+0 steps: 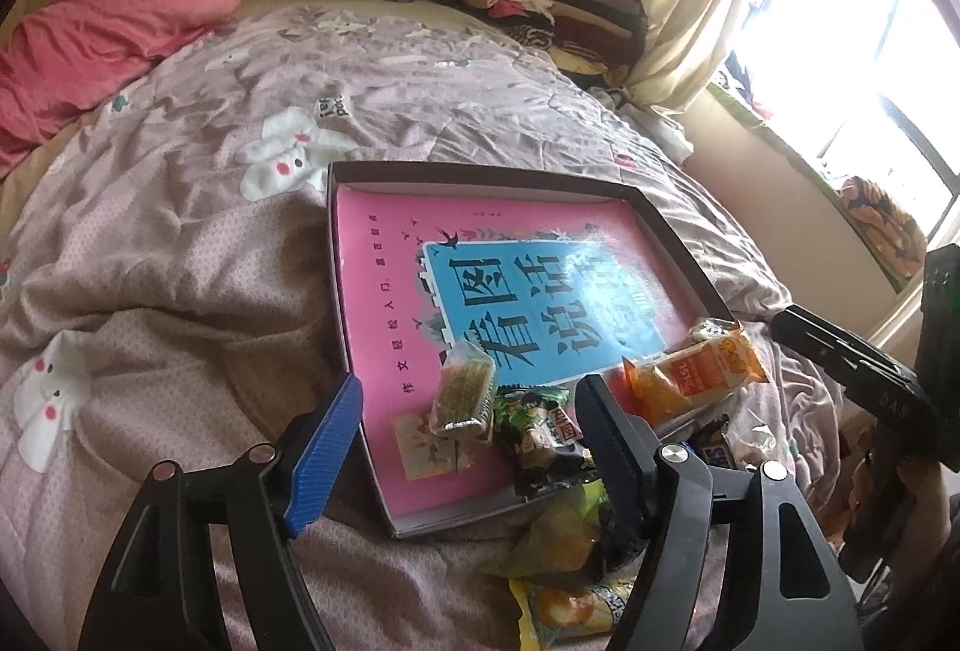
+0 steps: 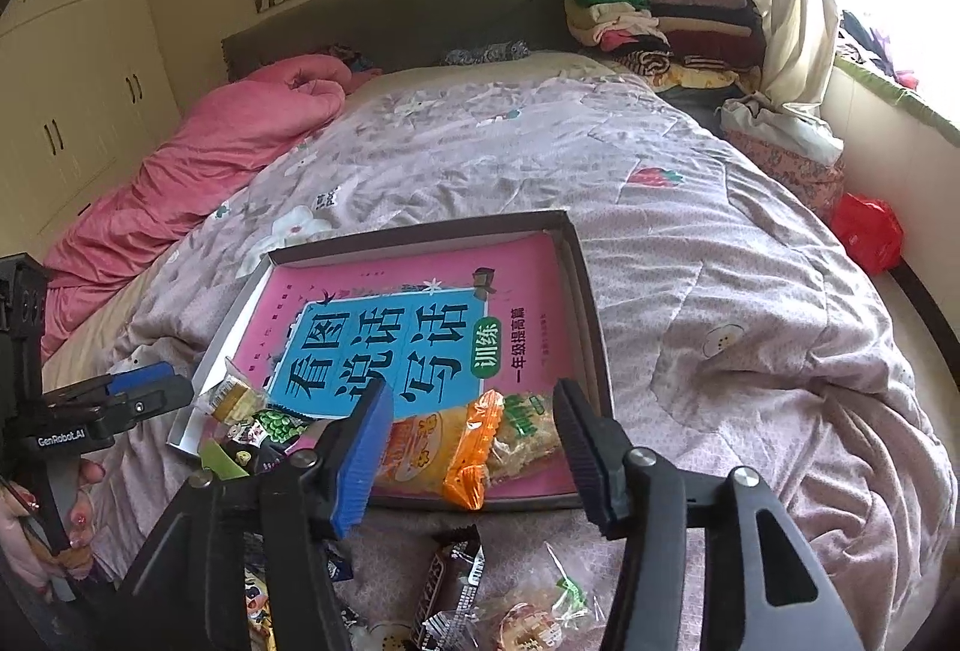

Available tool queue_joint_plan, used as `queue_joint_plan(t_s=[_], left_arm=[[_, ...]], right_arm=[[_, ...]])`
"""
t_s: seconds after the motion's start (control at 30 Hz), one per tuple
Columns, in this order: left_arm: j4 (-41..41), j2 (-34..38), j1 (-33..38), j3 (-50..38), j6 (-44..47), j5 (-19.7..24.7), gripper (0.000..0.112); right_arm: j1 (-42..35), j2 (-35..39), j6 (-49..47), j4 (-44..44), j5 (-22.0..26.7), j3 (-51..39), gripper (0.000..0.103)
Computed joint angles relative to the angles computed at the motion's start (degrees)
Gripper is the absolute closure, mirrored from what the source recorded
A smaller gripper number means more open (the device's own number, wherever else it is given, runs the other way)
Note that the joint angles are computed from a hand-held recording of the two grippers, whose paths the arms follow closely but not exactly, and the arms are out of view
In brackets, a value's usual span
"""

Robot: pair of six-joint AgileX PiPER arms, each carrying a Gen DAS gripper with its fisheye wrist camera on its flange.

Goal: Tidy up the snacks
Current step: 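Open the right tool to drop the bread sticks while the left releases the clear packet into the tray, then move both open tools back over the snack pile beside the tray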

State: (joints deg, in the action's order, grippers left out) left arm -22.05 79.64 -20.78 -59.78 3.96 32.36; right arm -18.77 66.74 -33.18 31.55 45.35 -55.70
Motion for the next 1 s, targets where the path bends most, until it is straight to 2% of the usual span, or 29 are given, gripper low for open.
queue_joint_plan(t_s=[0.37,1.0], left_arm=[[0.2,-3.1,0.4,1.5,-0.1,0.0,0.037],[2.4,-6.7,-0.8,3.8,-3.3,-0.2,0.037]], right_arm=[[-3.0,-1.9,-2.6,2.3,1.2,0.0,0.040],[-5.8,-4.3,-4.4,4.6,4.7,-0.1,0.039]])
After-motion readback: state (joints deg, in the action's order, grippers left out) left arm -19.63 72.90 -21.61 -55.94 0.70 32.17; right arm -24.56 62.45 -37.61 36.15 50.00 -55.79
